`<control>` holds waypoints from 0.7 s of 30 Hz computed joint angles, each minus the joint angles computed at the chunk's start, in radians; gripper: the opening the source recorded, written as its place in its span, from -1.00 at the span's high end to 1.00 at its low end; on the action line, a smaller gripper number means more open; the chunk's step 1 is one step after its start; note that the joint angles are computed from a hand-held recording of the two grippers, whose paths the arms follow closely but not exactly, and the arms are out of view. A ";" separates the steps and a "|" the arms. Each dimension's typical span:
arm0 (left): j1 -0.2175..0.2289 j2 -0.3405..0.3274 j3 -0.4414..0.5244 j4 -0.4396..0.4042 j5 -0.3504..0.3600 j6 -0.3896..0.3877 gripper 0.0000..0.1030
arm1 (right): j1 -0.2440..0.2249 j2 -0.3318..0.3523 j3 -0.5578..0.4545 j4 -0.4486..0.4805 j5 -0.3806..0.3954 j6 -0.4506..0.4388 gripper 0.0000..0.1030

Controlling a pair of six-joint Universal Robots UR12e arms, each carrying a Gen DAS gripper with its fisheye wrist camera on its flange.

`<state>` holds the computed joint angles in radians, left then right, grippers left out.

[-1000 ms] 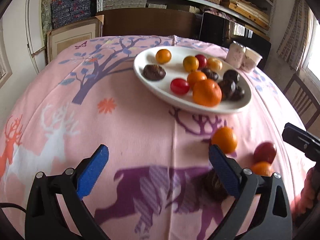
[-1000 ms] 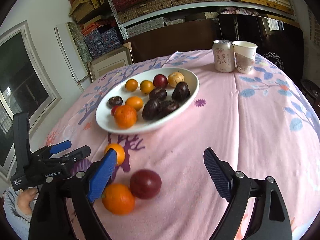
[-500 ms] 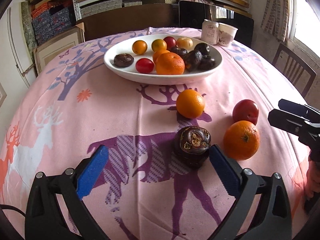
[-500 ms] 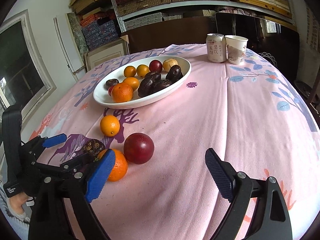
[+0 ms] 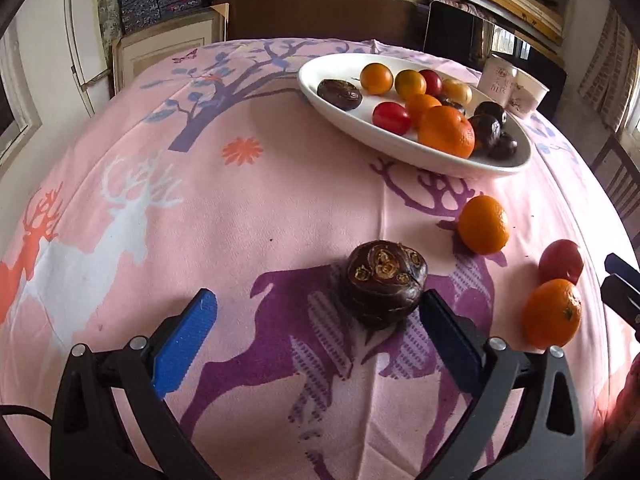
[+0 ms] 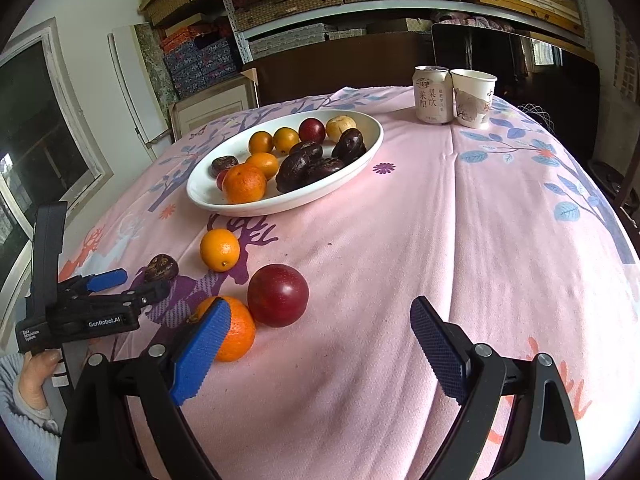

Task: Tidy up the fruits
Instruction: 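Grasp a dark purple fruit with the left tool while the right tool grasps a tangerine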

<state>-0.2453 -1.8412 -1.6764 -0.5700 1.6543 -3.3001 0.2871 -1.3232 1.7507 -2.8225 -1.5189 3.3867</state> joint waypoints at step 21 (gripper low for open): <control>-0.016 -0.016 0.022 -0.024 0.025 0.042 -0.92 | 0.029 0.030 -0.044 0.110 0.180 -0.142 0.02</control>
